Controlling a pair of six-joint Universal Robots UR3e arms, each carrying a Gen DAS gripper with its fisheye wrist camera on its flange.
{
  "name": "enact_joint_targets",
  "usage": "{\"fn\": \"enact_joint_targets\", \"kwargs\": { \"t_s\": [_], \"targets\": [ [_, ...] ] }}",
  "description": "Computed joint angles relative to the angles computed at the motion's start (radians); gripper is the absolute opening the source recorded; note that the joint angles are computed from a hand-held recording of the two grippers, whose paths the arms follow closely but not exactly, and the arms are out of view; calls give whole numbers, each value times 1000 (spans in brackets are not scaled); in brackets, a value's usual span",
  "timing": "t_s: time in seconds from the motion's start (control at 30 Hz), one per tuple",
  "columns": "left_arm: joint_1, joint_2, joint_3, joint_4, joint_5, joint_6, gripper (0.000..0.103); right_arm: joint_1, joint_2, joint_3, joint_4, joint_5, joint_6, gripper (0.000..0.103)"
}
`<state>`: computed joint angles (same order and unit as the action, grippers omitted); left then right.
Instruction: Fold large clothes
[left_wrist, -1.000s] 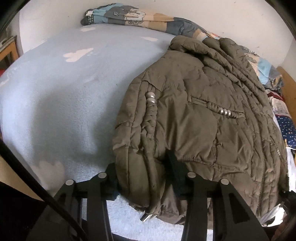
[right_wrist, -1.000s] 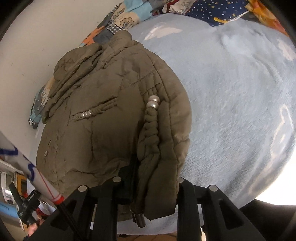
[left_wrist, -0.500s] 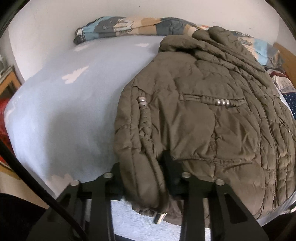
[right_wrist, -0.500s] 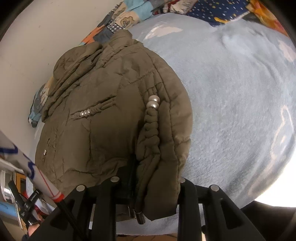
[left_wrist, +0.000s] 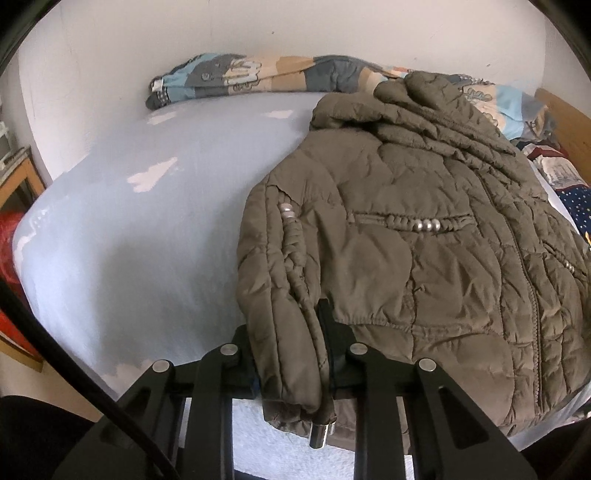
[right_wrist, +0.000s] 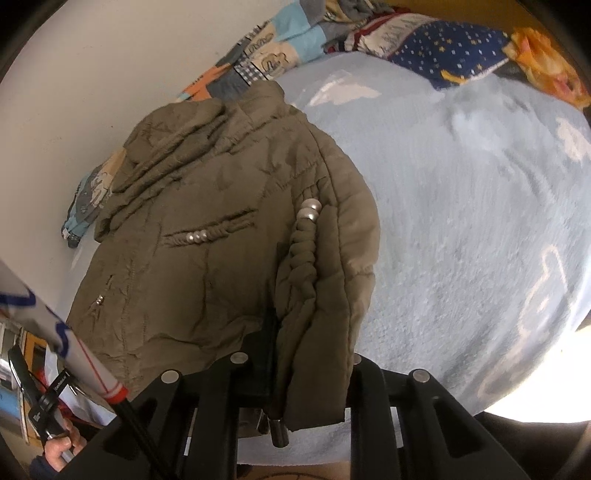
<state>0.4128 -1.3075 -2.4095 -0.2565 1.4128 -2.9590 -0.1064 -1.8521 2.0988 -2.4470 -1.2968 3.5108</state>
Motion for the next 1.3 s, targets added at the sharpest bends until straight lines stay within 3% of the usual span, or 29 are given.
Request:
{"fn": "enact_joint_targets", "kwargs": {
  "t_s": [0.43, 1.3],
  "targets": [
    [1, 44, -19, 59, -10, 8, 22, 39, -19, -24, -43, -48, -20, 17],
    [36, 89, -27, 37, -53, 14, 22, 35, -48, -12, -65, -47, -25, 16]
  ]
}}
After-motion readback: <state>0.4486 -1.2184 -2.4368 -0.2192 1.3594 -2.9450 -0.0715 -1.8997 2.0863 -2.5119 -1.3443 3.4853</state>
